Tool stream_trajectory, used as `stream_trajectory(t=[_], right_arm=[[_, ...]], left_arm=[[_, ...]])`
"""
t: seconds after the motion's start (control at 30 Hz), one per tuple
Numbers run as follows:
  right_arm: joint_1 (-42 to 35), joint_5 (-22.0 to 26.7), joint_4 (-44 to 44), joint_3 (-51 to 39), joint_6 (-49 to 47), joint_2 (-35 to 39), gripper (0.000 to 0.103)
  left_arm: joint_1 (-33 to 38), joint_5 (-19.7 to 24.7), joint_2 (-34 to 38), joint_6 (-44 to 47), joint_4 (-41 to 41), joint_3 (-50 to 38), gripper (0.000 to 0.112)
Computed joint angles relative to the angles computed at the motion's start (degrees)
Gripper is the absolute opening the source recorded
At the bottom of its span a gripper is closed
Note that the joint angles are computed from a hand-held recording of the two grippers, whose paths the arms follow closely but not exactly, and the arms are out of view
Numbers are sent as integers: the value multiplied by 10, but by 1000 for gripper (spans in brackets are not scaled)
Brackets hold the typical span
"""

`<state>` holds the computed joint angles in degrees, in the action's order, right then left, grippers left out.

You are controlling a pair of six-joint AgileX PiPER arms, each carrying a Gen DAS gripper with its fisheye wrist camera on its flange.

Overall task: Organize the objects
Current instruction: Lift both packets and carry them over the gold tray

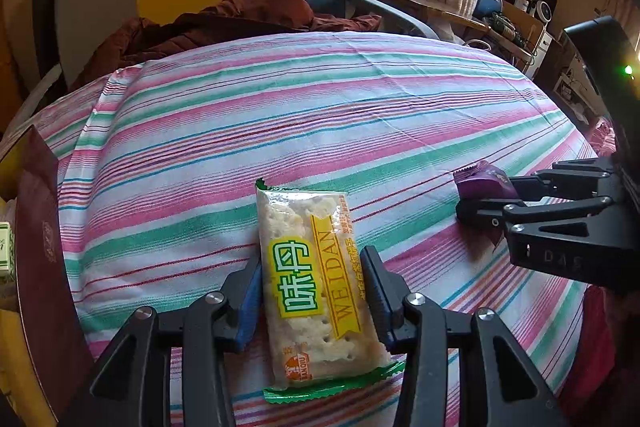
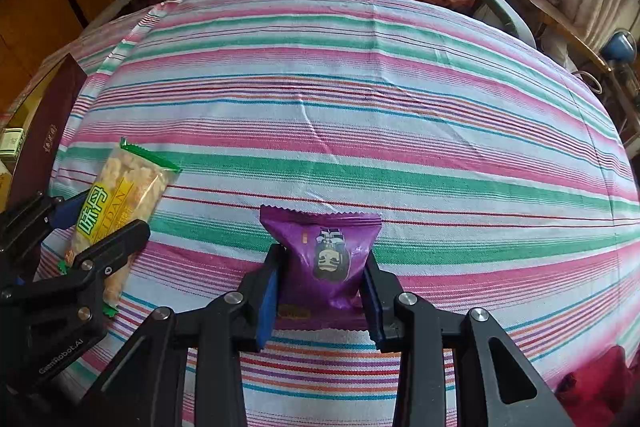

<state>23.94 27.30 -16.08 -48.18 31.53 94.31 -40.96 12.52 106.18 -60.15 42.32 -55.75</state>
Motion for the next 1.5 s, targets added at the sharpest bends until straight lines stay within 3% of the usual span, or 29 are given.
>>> stream_trajectory(t=[0.2, 0.33, 0.6, 1.1, 1.2, 1.33, 1.5], right_arm=[[3, -6, -20, 20, 11, -17, 37], [-10, -6, -9, -22, -11, 21, 37], [-23, -12, 7, -19, -36, 17, 38], [-8, -13, -27, -28, 2, 29, 37], [-9, -19, -20, -28, 0, 32, 37], [-20, -39, 54, -22, -67, 26, 37], [0, -28, 23, -29, -32, 33, 37]], left_arm=[[-11, 2, 2, -117, 115, 7, 47], [-16, 6, 4, -147, 142, 7, 47], [-19, 10, 5, -172, 168, 9, 47], [-18, 29, -16, -88, 83, 13, 45], [-21, 32, -43, -87, 84, 28, 45], [-14, 26, -88, -50, 49, 51, 45], [-1, 22, -161, -18, 23, 89, 45]])
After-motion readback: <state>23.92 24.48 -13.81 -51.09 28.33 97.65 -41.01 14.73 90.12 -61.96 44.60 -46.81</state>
